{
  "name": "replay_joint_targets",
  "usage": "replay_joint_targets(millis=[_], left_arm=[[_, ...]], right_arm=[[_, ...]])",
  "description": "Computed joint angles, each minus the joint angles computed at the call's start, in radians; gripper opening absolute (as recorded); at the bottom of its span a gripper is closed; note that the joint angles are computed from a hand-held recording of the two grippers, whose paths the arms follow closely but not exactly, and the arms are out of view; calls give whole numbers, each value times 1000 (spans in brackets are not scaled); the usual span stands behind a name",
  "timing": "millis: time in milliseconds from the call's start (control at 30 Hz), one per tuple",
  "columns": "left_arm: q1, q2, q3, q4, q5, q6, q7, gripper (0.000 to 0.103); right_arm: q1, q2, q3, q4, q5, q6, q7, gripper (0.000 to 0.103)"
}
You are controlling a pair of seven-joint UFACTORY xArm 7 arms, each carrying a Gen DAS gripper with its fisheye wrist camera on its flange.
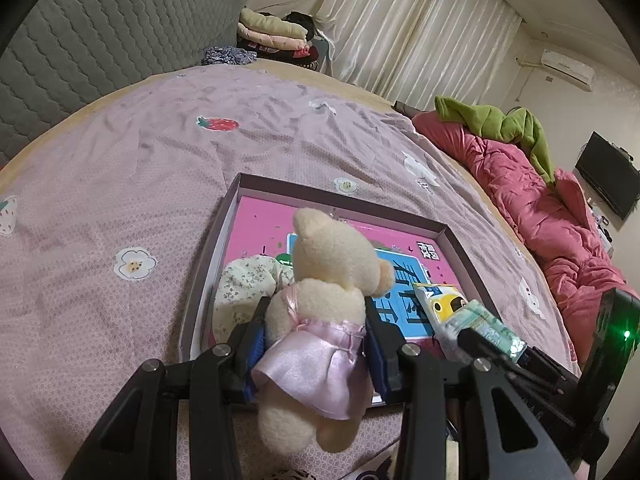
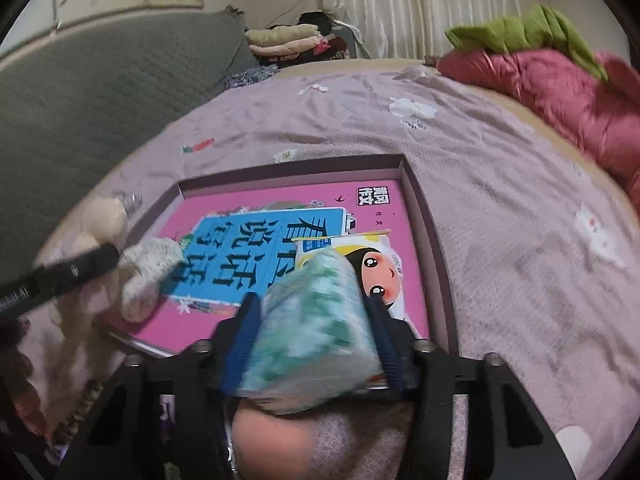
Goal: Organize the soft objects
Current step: 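Lower the mint pad pack into the tray with the right tool while the left holds the bear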
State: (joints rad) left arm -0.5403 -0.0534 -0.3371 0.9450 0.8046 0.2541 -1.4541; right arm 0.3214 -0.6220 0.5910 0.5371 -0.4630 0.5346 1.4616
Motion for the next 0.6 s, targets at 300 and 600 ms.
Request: replay_joint_targets(millis=[300,600], left_arm=[[-4,2,-3,1,-8,12,2,42],[-21,26,9,21,-11,18,13,42]], right_arm=[[-38,-68,12,-41,-2,-59,32,37],[-67,-97,16,-57,8,-46,40,37]])
